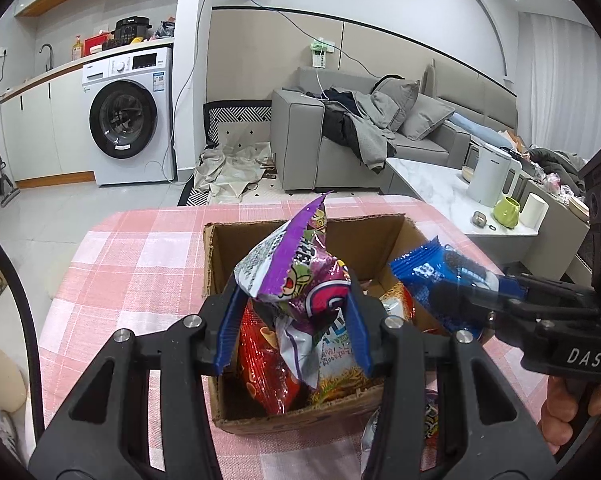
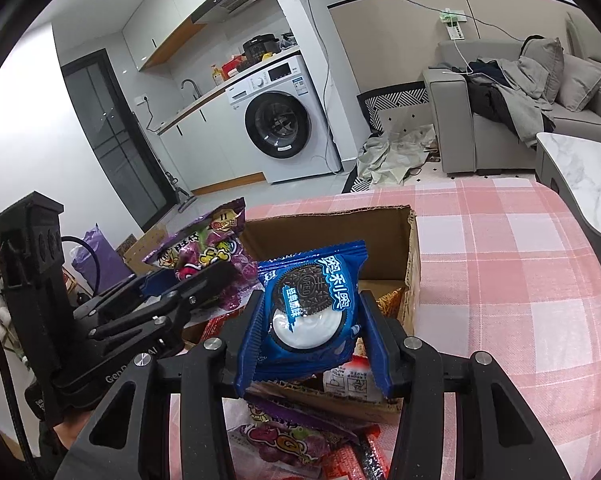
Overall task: Organize snacks
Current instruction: 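Carry the purple candy bag and Oreo pack over the box and release them inside, then move both tools back toward the red snack bags beside the box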
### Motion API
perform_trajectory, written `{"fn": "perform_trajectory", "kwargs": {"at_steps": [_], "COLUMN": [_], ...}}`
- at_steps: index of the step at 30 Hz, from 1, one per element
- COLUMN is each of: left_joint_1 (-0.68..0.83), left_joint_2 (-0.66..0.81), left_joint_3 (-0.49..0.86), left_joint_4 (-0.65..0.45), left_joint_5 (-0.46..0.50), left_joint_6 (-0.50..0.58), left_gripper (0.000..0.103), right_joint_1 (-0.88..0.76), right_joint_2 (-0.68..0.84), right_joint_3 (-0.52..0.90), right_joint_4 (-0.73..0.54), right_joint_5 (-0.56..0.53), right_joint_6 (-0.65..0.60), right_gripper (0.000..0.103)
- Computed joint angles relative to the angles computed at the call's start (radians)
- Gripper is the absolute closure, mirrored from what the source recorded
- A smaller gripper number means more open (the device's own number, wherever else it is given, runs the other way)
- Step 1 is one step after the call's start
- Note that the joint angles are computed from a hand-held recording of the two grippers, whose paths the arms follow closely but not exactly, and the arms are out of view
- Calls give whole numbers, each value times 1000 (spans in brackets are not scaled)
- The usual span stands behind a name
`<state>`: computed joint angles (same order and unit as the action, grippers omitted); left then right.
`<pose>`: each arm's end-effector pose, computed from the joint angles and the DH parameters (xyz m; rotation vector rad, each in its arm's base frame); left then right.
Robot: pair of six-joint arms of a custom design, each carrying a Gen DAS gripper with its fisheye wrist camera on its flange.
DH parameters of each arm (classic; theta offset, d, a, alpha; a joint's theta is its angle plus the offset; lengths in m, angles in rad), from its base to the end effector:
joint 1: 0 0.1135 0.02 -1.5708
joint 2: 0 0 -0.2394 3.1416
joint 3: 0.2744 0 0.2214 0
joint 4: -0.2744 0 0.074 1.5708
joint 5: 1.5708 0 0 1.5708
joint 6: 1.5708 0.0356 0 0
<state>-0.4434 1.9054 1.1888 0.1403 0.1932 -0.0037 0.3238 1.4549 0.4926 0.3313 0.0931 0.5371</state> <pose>0.3494 -0.1735 0.1855 0.5843 2.0916 -0.4659 0.2397 0.0770 0.1462 0.2891 2.2056 0.3771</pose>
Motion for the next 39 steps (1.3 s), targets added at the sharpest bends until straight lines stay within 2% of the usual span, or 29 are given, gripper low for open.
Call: {"fn": "perform_trajectory", "kwargs": {"at_steps": [11, 17, 20, 22, 24, 26, 29, 31, 39], "left_joint_1": [-21, -30, -29, -25, -17, -16, -8, 1, 23], "left_joint_2": [127, 104, 77, 35, -15, -59, -109, -141, -284], "left_joint_3": [135, 109, 96, 42, -22, -63, -115, -156, -351], "left_joint_4": [-36, -34, -58, -30, 6, 0, -11, -6, 47], "left_joint_5": [-26, -36, -30, -27, -28, -28, -20, -8, 23], "left_joint_6": [5, 3, 13, 21, 34, 45, 47, 44, 61], "left_gripper": [59, 58, 44, 25, 20, 18, 14, 1, 1], "right_joint_1": [-9, 6, 19, 29, 38, 46, 60, 62, 77], "right_joint_2": [59, 27, -25, -78, -127, -180, -247, -286, -361], "right_joint_3": [53, 40, 19, -11, -42, -76, -113, -139, -203], "right_joint_4": [-15, -40, -69, -81, -88, -96, -123, -131, -173], "right_joint_5": [10, 45, 76, 94, 104, 115, 137, 139, 144], "right_joint_6": [-13, -28, -34, -37, -32, -21, -2, 6, 26], "right_gripper": [56, 51, 47, 33, 13, 4, 1, 1, 1]}}
